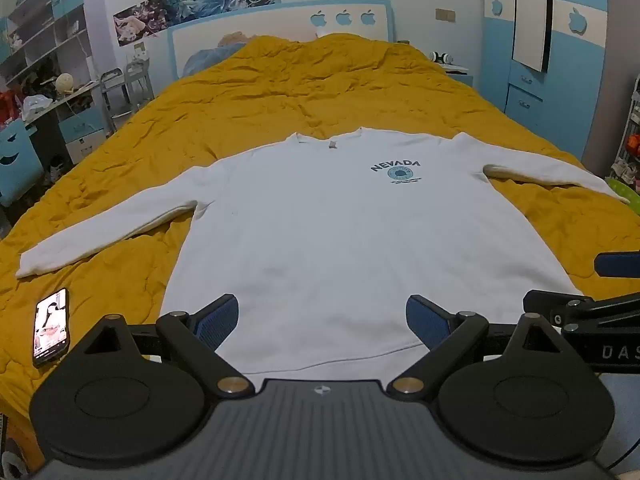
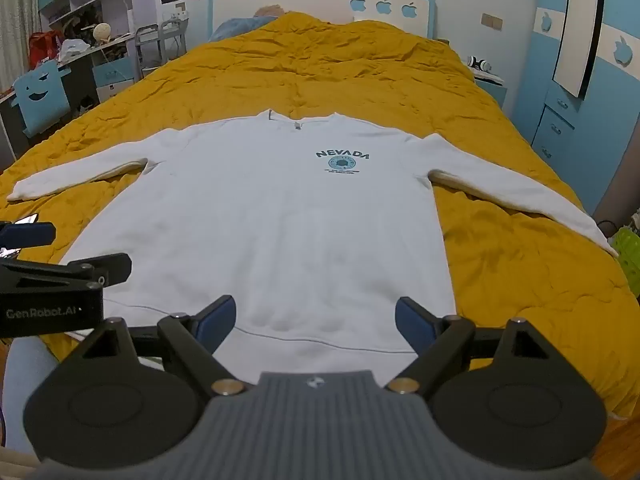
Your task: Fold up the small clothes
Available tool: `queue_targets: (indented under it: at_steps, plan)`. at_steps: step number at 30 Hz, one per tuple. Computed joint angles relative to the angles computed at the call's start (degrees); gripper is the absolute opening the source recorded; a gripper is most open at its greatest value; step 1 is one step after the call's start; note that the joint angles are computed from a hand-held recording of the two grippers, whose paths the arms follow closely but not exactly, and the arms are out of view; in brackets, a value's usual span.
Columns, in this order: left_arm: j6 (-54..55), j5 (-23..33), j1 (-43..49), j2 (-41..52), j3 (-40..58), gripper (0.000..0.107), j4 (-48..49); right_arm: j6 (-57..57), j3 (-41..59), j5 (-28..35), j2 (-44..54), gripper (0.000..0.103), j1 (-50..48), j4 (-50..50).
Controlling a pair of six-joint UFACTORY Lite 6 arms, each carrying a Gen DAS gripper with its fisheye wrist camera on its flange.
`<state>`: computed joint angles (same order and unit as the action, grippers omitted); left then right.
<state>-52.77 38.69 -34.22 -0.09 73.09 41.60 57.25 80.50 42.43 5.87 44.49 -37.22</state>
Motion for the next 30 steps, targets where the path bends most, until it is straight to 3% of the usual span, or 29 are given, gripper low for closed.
queue_targets:
  at_steps: [30]
  plan:
    - [-1.82, 0.54, -0.85, -0.57, -0.38, 0.103, 1.36, 0.50, -1.13, -0.46, -0.60, 0.083, -0.01, 0.07]
